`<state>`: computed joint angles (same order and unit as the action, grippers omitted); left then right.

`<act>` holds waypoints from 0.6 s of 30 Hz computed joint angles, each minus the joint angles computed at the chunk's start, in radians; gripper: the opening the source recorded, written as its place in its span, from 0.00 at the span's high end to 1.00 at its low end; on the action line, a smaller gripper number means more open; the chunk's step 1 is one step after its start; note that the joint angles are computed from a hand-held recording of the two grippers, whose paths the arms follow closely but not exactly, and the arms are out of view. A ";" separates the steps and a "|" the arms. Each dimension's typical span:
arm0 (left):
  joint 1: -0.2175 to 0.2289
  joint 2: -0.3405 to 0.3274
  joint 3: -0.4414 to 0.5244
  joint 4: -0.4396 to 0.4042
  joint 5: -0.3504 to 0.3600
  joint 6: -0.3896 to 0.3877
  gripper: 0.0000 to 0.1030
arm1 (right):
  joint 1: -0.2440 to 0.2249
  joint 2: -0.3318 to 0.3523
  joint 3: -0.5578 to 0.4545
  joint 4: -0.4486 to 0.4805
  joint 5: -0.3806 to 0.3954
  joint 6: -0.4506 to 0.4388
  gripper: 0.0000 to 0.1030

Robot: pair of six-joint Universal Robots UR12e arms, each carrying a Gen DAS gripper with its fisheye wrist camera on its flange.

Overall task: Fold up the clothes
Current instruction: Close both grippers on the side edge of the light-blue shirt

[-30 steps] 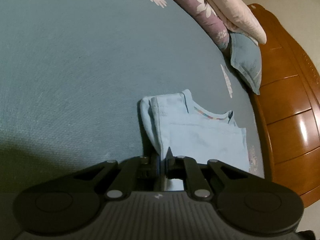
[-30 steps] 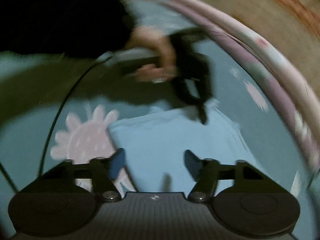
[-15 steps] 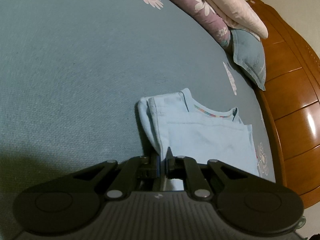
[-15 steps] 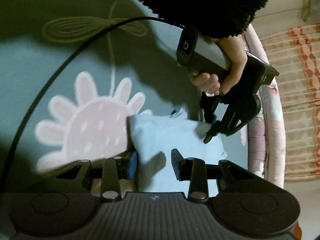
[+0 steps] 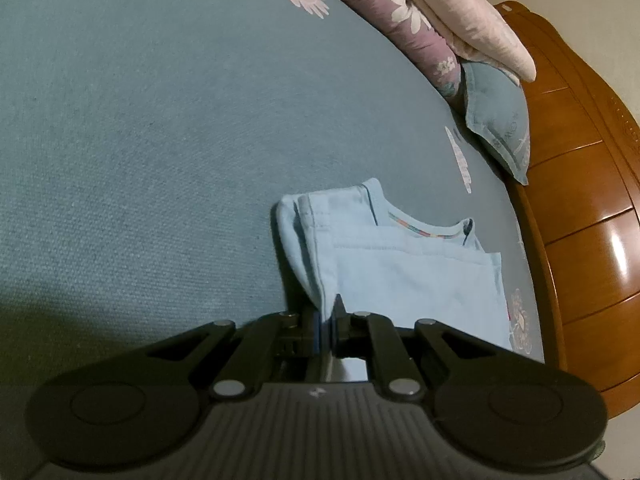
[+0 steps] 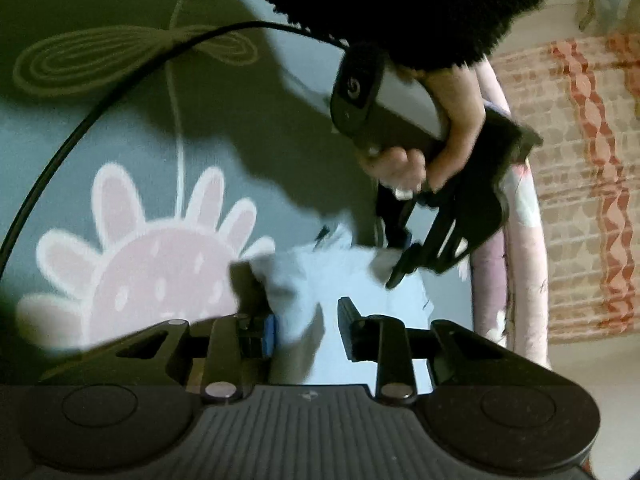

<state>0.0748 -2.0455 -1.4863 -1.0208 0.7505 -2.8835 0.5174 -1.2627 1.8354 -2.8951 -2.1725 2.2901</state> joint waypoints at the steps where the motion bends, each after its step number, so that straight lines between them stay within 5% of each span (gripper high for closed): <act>1: -0.001 -0.001 0.001 0.000 -0.001 -0.005 0.90 | 0.000 -0.005 0.007 0.002 0.010 -0.002 0.81; 11: -0.026 0.016 0.017 0.008 0.084 -0.021 0.94 | -0.051 -0.082 0.018 0.099 0.162 0.246 0.90; 18: -0.065 0.043 0.041 0.021 0.198 -0.038 0.95 | -0.074 -0.141 0.060 0.072 0.201 0.390 0.90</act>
<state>0.0097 -2.0023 -1.4454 -1.0002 0.9481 -2.9211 0.4437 -1.4039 1.8959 -2.8231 -1.9720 2.6804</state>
